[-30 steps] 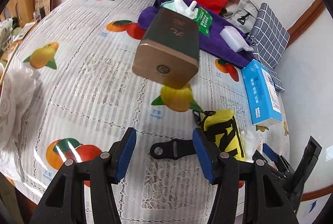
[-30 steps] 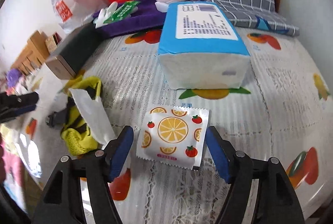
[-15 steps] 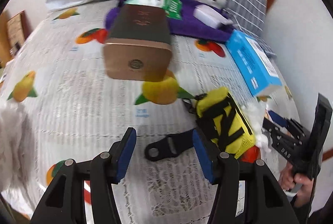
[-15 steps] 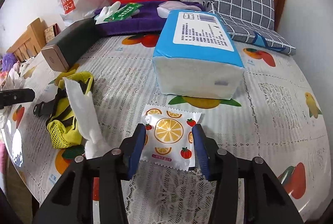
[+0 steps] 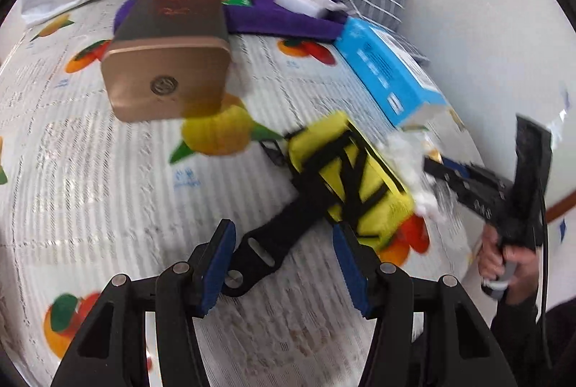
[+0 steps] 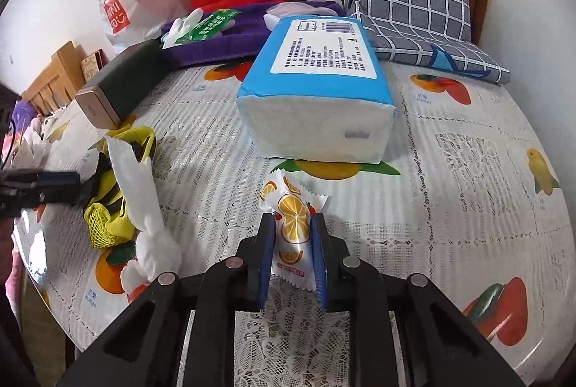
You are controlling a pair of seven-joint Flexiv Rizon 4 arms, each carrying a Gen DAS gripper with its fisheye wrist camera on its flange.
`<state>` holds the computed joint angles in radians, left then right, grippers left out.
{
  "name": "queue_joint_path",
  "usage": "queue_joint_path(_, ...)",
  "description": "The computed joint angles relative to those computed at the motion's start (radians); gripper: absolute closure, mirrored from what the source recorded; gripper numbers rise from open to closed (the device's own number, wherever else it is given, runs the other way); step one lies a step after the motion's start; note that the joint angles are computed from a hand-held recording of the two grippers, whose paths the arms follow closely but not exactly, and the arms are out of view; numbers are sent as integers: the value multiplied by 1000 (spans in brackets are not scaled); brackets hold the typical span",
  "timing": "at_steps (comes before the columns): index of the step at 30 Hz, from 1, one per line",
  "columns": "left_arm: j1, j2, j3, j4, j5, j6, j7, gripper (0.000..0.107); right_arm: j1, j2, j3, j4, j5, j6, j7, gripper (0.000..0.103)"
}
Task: Organize soft objects
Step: 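Grasp the orange-print candy packet with the right tool while the left tool grasps the black strap, then lift the candy packet with the right tool while the left tool lifts the black strap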
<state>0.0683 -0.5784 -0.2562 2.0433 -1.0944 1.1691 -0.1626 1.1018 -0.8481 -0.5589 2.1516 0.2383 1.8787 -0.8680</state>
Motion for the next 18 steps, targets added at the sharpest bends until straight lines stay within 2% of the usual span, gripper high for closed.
queue_joint_path(4,-25,25,-9,51,-13,77,64,53,-1,-3,3,-1,6,9,-3,83)
queue_joint_path(9,-49,-2,-74,48,-72,256,139,54,5,-5,-1,1,13,8,-6,83)
queue_joint_path(11,-41,-17,-133,55,-103,369,198,79,3,3,4,7,12,8,-8,83)
queue_joint_path(12,-22,-29,-185,61,-123,442,241,82,0,7,9,12,12,11,-9,83)
queue_joint_path(14,15,-34,-238,73,-115,482,266,87,-1,13,15,21,18,17,-8,83)
queue_joint_path(18,28,-24,-232,92,-63,466,205,87,1,19,25,39,35,34,-11,83)
